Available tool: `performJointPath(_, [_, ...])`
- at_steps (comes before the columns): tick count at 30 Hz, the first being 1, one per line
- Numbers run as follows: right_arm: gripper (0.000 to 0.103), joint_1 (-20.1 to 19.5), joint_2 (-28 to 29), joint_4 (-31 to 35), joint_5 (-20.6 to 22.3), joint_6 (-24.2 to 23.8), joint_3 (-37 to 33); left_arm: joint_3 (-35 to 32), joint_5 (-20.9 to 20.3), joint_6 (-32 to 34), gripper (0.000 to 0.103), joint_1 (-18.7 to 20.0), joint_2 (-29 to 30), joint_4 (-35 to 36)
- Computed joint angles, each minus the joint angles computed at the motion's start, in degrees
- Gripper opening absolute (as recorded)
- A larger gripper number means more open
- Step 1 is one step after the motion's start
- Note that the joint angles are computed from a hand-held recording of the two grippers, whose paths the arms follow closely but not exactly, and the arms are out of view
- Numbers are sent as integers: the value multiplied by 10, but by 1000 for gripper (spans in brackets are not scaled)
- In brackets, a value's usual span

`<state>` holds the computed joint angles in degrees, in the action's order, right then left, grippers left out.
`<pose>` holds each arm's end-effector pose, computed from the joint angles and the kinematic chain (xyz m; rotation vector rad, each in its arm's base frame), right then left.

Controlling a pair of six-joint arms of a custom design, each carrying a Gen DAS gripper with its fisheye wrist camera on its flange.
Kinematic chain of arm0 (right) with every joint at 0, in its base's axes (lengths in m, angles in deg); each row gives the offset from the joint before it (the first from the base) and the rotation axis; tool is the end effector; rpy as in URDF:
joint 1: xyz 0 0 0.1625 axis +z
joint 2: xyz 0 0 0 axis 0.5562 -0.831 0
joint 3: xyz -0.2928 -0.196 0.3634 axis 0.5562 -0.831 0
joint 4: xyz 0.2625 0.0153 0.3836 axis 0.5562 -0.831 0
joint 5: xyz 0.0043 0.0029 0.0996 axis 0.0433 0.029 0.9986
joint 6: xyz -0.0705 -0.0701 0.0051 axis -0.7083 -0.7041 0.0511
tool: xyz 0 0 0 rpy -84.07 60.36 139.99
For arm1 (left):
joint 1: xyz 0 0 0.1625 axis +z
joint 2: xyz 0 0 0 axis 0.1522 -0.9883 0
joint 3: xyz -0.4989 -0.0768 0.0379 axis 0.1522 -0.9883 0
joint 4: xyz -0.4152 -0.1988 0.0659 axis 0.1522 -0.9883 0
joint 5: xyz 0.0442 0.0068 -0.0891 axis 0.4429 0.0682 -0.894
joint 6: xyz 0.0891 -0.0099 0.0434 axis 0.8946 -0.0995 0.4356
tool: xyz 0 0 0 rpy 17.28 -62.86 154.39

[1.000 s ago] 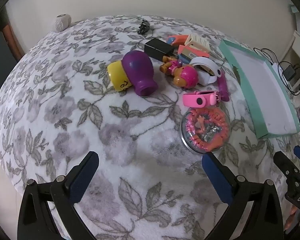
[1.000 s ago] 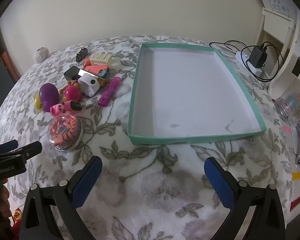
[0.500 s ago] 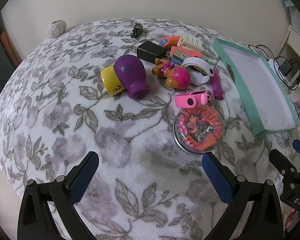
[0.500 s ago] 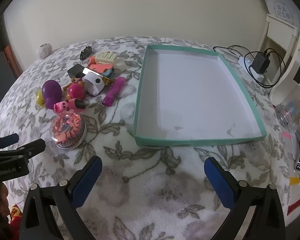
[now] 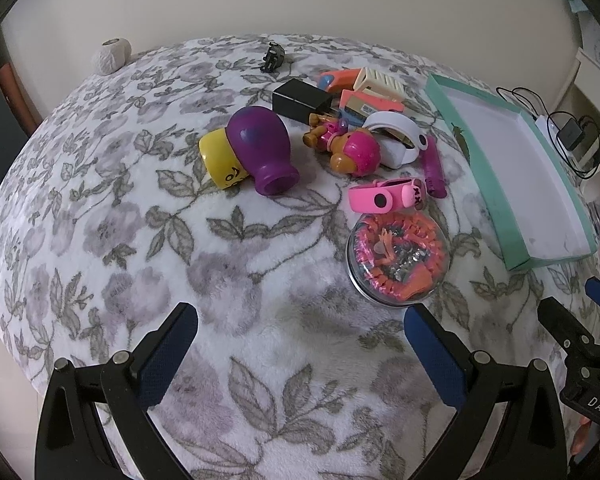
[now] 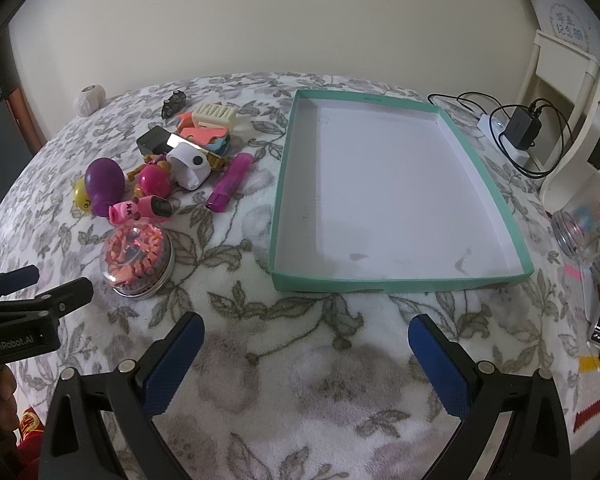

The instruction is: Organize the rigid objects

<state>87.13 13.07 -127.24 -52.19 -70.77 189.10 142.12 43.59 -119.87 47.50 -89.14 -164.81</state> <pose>0.3709 -0.4873 -0.0443 0.7097 -2.3359 0.5490 -0.0320 -0.4385 0.2934 -0.1723 2.2216 -0.6998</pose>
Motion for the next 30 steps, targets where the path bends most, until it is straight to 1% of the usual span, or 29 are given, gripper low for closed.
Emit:
performJointPath(20, [103,-2,0,-3,3,1,2,-1,0,3,103,1,3,-4])
performJointPath(22, [103,-1,-1,-10,0,-2,2,-5,8,-2,103,-1,3,11])
performJointPath(24, [103,3,-4,-23,-6,-14,1,-17,22,-13,103,-4,3,40])
performJointPath(26, [103,7,-12,-14,-2,-18,-4,-36,17,-22,103,-3,0,69])
performJointPath(28, [103,14,-18,-13,1,-30,-15,-51,11,-15,103,-2,-6,70])
performJointPath(30, [103,21,-24,-5,5,-35,-29,-70,28,-30,103,-7,-9,98])
